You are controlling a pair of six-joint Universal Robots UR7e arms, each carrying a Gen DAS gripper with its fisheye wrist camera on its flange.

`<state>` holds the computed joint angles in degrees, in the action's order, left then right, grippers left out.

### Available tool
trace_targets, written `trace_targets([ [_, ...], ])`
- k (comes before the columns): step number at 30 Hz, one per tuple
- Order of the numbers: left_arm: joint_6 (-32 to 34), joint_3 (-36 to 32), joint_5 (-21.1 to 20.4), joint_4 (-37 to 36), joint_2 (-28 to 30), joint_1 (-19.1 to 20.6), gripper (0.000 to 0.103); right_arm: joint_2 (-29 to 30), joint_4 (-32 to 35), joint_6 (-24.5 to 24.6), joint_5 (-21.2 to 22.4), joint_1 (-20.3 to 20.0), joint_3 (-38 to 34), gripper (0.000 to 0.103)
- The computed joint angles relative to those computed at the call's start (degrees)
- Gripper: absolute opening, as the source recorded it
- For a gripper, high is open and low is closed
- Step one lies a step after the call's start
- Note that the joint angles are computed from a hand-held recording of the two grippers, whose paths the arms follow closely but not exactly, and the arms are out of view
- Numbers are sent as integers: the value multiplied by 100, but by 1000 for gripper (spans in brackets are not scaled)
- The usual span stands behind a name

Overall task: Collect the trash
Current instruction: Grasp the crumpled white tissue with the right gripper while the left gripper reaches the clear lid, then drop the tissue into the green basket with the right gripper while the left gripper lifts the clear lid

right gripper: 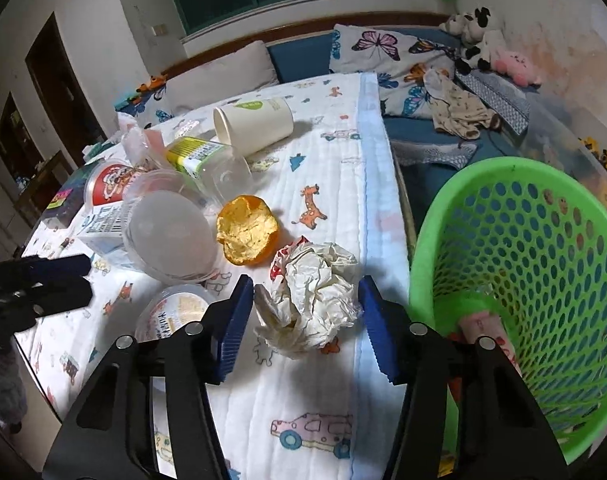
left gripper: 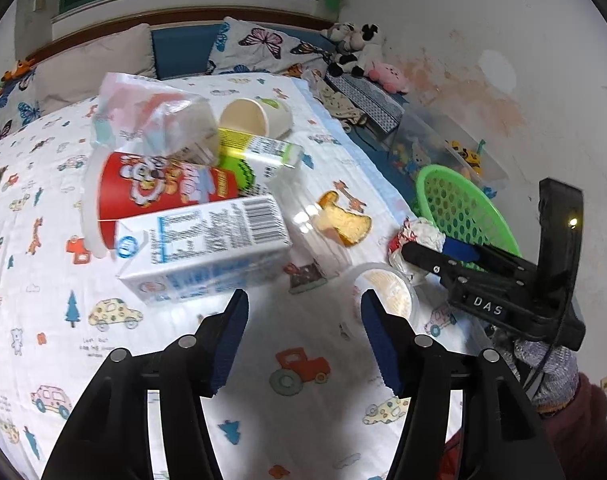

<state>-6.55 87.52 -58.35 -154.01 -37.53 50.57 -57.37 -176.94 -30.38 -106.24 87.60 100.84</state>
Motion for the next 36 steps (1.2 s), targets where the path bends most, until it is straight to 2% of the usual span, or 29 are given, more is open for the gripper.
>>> trace_targets([
  [6, 130, -180, -68, 174, 241, -66, 68, -298, -295, -12, 103, -7, 308, 52],
  [18, 431, -663, 145, 539, 766, -161, 78, -897, -862, 13, 34, -109, 951, 52],
  [27, 573, -833, 320, 627, 986, -173, 78, -1097, -1118, 166, -221, -311, 1202, 52],
  [30, 571, -886, 321, 665, 1025, -163, 70, -1145, -1180, 209, -296, -384, 1222, 52],
  [36, 586, -849, 337, 596, 1037, -182, 66, -1178, -1245, 278, -414, -506, 1190, 53],
])
